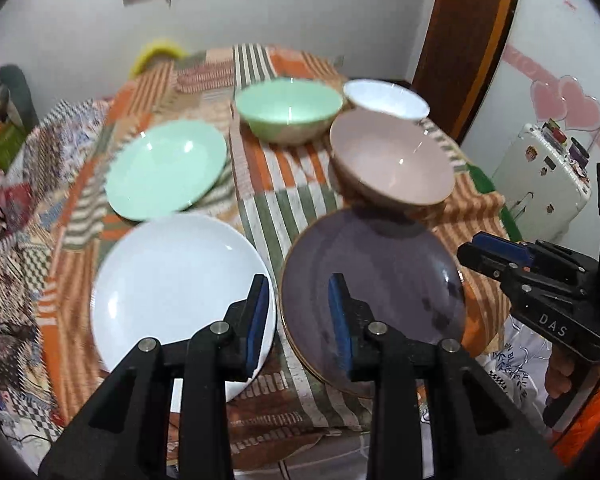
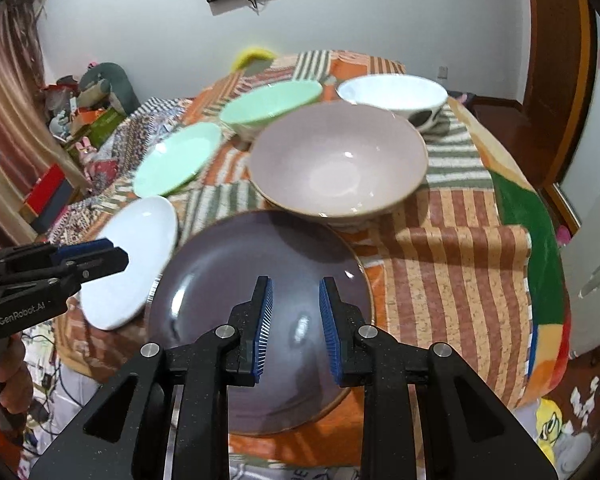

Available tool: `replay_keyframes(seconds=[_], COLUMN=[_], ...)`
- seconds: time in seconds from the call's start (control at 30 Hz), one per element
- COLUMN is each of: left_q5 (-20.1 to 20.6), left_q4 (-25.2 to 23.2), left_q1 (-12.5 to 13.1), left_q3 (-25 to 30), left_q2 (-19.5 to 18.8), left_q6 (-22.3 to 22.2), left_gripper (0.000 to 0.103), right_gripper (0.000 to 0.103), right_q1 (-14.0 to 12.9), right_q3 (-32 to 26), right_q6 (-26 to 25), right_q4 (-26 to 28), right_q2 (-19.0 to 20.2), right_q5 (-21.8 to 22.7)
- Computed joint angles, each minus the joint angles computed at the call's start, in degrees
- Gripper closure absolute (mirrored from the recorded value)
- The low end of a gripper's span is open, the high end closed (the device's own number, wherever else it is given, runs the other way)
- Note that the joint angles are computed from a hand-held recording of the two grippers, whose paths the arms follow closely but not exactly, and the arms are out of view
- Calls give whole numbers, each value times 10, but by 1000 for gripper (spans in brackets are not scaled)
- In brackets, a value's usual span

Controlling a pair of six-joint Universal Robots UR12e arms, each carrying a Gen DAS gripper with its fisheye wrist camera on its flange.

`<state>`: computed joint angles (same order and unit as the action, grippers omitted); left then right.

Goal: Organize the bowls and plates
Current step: 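Lower the purple plate onto the bedspread and open both grippers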

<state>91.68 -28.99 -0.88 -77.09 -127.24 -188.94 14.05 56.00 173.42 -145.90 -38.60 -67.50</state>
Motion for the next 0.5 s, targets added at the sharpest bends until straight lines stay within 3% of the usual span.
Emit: replay_keyframes(seconds=[0.17, 0.3, 0.5], left_q5=[16, 23, 52], left_q4=[48, 60, 66], left_q1=[2, 7, 21], left_q3=[-34, -55, -84], left_q2=[22, 37, 55], left_q6=[-6, -16, -38], left_gripper=[53, 35, 25], right_gripper=[64, 49, 41], right_q1=[4, 10, 18], right_q3=[15, 21, 4], right_q6=[-1, -8, -19], right_q4=[-36, -59, -53], right_q2=[-11, -15, -7], right_q5=[6, 3, 14])
